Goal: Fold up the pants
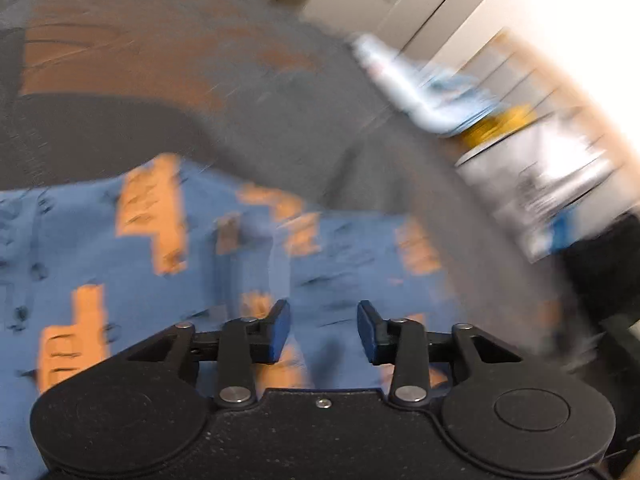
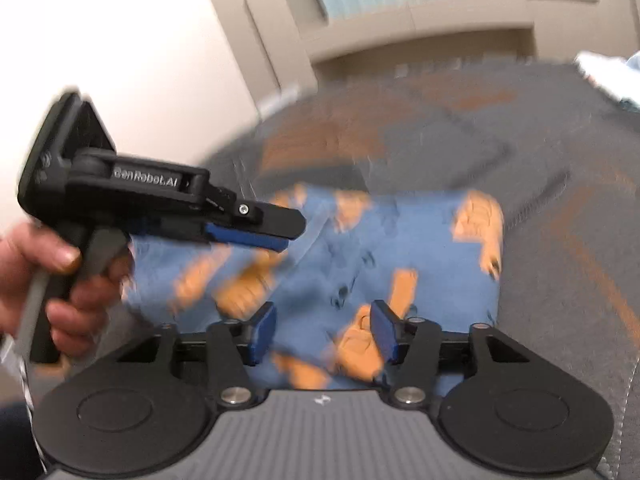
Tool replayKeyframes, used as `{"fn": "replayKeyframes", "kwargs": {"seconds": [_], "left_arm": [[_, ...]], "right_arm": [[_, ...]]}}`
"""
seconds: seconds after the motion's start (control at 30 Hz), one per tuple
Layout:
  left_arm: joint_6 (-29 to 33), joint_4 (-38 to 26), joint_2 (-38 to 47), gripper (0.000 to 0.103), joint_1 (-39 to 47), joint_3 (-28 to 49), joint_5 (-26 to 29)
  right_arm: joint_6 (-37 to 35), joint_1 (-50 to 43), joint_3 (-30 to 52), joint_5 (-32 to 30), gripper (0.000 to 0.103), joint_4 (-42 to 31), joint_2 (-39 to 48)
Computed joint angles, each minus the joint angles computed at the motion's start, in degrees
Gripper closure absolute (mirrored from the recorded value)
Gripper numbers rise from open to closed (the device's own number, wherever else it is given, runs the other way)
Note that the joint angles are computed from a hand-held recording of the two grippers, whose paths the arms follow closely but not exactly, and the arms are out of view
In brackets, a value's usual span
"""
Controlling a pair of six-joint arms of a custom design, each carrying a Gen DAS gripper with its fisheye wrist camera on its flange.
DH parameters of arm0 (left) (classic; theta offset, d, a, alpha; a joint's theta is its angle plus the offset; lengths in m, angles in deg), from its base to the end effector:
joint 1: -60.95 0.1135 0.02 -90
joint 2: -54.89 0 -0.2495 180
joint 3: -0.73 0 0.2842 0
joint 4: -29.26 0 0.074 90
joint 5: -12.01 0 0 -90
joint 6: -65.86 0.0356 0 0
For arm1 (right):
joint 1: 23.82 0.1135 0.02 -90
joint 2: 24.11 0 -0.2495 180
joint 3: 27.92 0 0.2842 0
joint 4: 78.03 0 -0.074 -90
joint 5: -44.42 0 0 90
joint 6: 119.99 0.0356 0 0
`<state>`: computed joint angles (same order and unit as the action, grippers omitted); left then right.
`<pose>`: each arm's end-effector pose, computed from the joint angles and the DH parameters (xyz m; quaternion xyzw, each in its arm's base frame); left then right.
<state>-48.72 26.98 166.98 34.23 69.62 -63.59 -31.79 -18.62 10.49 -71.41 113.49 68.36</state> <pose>0.3507 -0.1864 0.0728 0.0646 0.9171 -0.2672 0.2886 0.2732 0.0404 0.0610 -0.1443 0.8851 0.2162 0.3860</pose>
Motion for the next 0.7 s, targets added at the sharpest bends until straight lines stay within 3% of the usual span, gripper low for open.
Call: {"fn": "replayKeyframes", "kwargs": {"seconds": [0.03,0.1,0.13,0.17,0.23,0.3,0.33,0.4,0.43,0.47,0.5,0.53,0.57,0.6,0.7], "left_arm": [[-0.84,-0.12,0.44,0.101,0.15,0.08,-1.59],[-4.97,2.11,0.64,0.101,2.18,-0.98,1.79],[-5.67,3.05,0.61,0.101,2.61,-1.55,2.51],[-5.93,4.08,0.61,0.101,2.72,-2.14,2.85],[-6.55,5.40,0.47,0.101,2.69,-3.15,2.93],[-6.94,5.47,0.20,0.101,2.63,-3.59,2.46],[-6.95,5.26,0.13,0.101,2.72,-3.62,2.32],[-7.21,4.84,-0.81,0.101,2.56,-4.29,1.98],[-7.29,4.40,-1.82,0.099,2.74,-4.79,2.08],[-6.95,4.03,-2.30,0.080,3.04,-4.73,1.60],[-6.35,5.05,-4.33,0.074,3.18,-6.64,0.96],[-6.12,5.83,-5.72,0.057,3.41,-7.69,0.95],[-5.91,6.23,-8.20,0.031,3.43,-9.80,-0.75],[-5.57,6.56,-11.15,0.024,3.29,-12.39,-3.60],[-4.54,6.30,-21.57,0.022,4.79,-21.01,-7.34]], "right_arm": [[-1.17,-2.08,-0.58,-0.54,0.069,-0.40,-0.68],[-1.73,-6.39,-1.52,-1.28,0.069,-2.79,-3.95],[-0.87,-8.37,-2.21,-2.97,0.063,-1.66,-5.41],[0.73,-9.67,-1.94,-5.13,0.044,0.36,-5.40],[3.02,-9.73,3.41,-7.79,0.028,1.27,-0.32],[6.61,-10.05,14.94,-14.56,0.028,-4.31,10.30],[8.85,-10.51,19.62,-17.12,0.031,-6.28,14.69],[10.36,-10.51,24.62,-12.54,0.047,-10.04,18.55],[8.45,-9.98,24.43,-6.39,0.076,-10.81,17.66],[6.56,-9.41,22.52,-0.76,0.079,-9.86,15.57],[5.73,-9.14,19.50,2.52,0.067,-7.98,12.65],[5.45,-9.22,15.76,2.83,0.037,-4.96,9.71],[5.05,-9.37,12.23,1.38,0.028,-2.28,6.61],[4.41,-8.99,9.53,0.27,0.029,-1.46,3.49],[2.97,-4.33,3.57,2.59,0.028,-1.26,-4.03]]}}
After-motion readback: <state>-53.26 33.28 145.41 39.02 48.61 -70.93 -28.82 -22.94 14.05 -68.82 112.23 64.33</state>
